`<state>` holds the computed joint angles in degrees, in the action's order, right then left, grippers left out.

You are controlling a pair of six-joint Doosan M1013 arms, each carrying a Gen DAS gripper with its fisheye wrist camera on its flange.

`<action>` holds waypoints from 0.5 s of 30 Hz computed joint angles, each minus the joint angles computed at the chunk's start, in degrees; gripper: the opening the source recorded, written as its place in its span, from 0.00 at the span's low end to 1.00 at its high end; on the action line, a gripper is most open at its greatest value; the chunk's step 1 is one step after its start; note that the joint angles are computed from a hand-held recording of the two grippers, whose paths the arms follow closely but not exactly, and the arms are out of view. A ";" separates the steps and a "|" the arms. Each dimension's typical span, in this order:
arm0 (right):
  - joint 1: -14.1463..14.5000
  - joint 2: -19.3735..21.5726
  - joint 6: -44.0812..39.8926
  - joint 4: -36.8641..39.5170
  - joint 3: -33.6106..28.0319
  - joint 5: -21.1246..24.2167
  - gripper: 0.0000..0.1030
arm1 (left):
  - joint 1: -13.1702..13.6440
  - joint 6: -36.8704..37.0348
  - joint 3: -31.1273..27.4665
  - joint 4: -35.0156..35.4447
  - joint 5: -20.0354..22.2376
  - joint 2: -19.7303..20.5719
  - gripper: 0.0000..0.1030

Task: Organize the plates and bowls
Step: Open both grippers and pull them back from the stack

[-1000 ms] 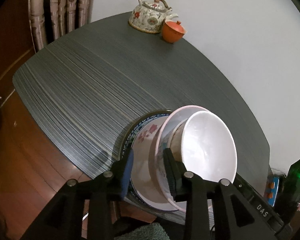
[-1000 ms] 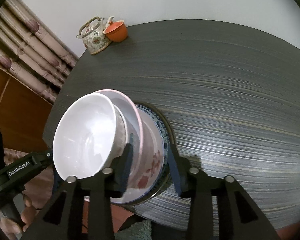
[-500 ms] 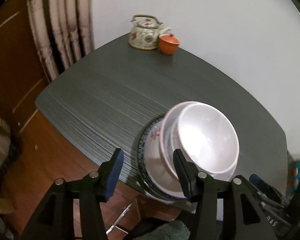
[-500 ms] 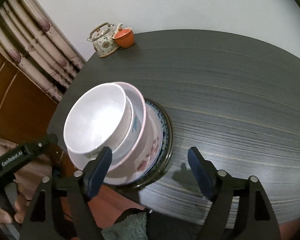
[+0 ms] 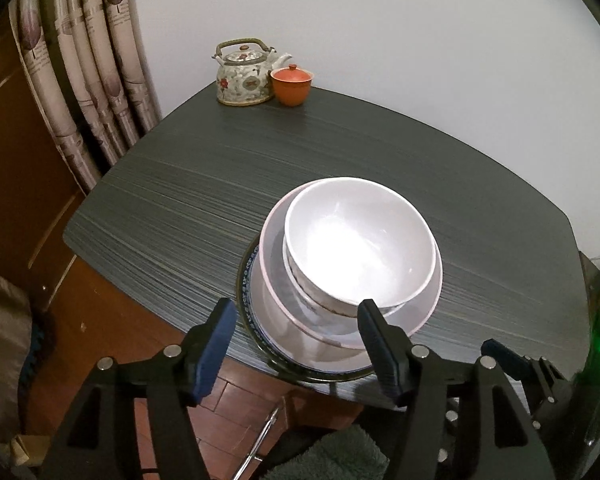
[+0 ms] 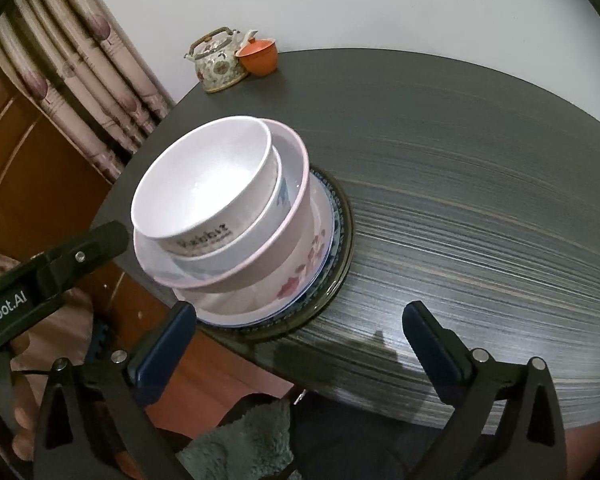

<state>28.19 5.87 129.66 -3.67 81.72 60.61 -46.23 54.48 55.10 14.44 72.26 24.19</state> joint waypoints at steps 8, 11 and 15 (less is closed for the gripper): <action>1.21 0.49 0.01 -1.31 -0.48 0.27 1.00 | -0.12 -0.31 -0.02 0.27 0.53 0.13 0.63; 1.55 0.60 0.08 -1.93 -0.63 0.63 1.00 | -0.13 -0.33 -0.06 0.26 0.62 0.17 0.63; 1.52 0.73 -0.36 -1.58 -0.66 0.86 1.00 | -0.22 -0.64 -0.10 0.39 1.18 0.18 0.63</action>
<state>29.71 6.60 129.29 -5.24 81.06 61.47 -46.45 53.84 55.01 14.83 73.44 24.37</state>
